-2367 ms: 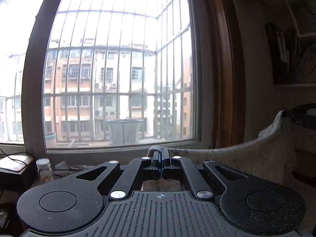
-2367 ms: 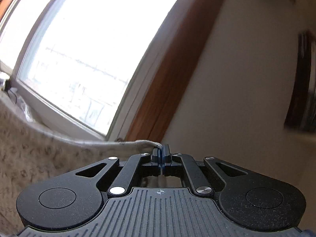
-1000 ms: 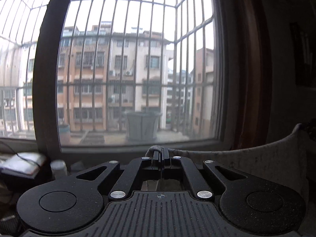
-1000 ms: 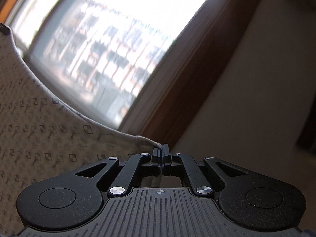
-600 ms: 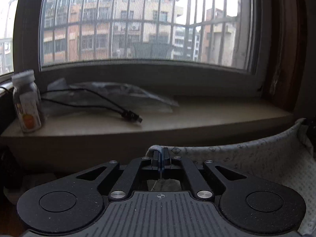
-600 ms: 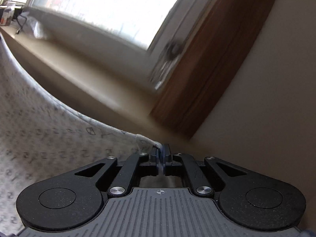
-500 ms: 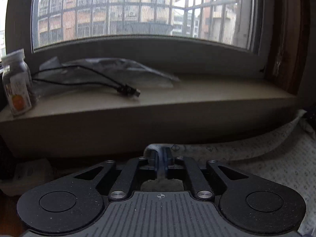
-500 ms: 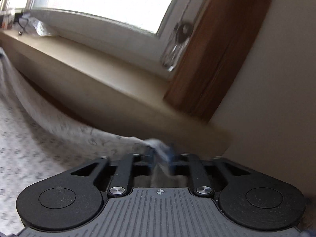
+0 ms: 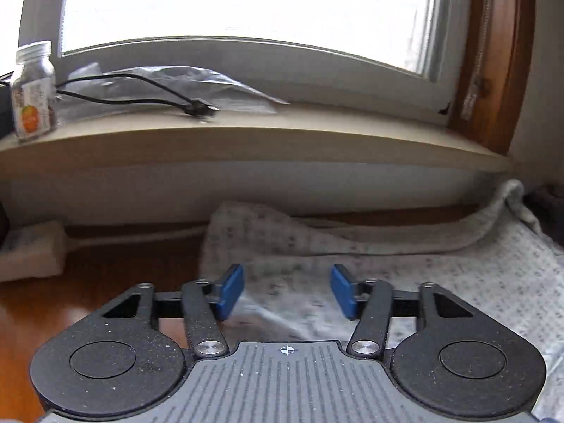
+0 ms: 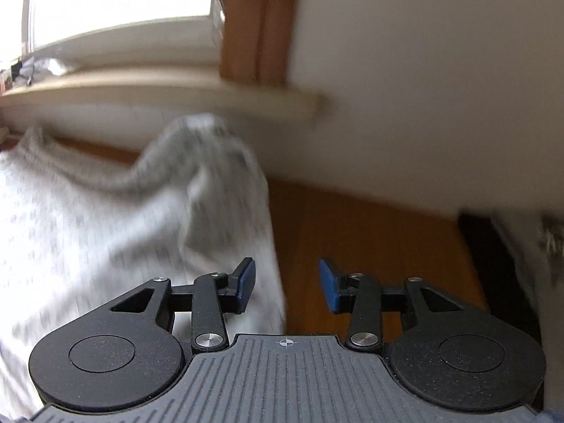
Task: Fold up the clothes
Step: 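Lower the robe onto the bed and open both grippers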
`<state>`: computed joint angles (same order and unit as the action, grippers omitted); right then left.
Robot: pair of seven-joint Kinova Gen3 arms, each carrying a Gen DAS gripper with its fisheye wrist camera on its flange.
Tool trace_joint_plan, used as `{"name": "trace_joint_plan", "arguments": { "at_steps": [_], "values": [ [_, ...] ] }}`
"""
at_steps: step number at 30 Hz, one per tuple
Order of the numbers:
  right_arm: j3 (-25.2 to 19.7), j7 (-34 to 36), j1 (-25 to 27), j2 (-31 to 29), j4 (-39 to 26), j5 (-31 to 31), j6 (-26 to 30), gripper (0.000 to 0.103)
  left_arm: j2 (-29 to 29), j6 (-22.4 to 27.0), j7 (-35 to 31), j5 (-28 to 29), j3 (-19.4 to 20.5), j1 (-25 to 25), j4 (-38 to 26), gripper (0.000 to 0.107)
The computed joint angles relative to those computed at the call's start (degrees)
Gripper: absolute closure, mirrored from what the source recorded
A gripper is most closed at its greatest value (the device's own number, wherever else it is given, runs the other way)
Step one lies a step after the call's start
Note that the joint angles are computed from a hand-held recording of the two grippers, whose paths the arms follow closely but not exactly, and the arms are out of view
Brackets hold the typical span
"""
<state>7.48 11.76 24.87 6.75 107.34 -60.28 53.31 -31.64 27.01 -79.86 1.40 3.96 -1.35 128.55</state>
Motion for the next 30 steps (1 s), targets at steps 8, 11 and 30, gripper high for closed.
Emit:
{"name": "trace_joint_plan", "arguments": {
  "at_steps": [8,11,30],
  "values": [
    [2.78,-1.96,6.9,2.64,-0.62,1.72,10.75,0.055,2.54,-1.8,-0.74,3.06,0.97,5.66,1.31,0.036],
    [2.28,-2.98,8.1,3.18,-0.88,1.99,13.25,0.055,2.05,-2.29,-0.12,3.19,1.72,5.72,2.75,0.035],
    [2.94,-4.25,7.83,2.2,-2.27,7.28,12.31,0.069,-7.67,9.49,5.88,0.41,9.6,2.65,1.43,0.03]
  ]
}}
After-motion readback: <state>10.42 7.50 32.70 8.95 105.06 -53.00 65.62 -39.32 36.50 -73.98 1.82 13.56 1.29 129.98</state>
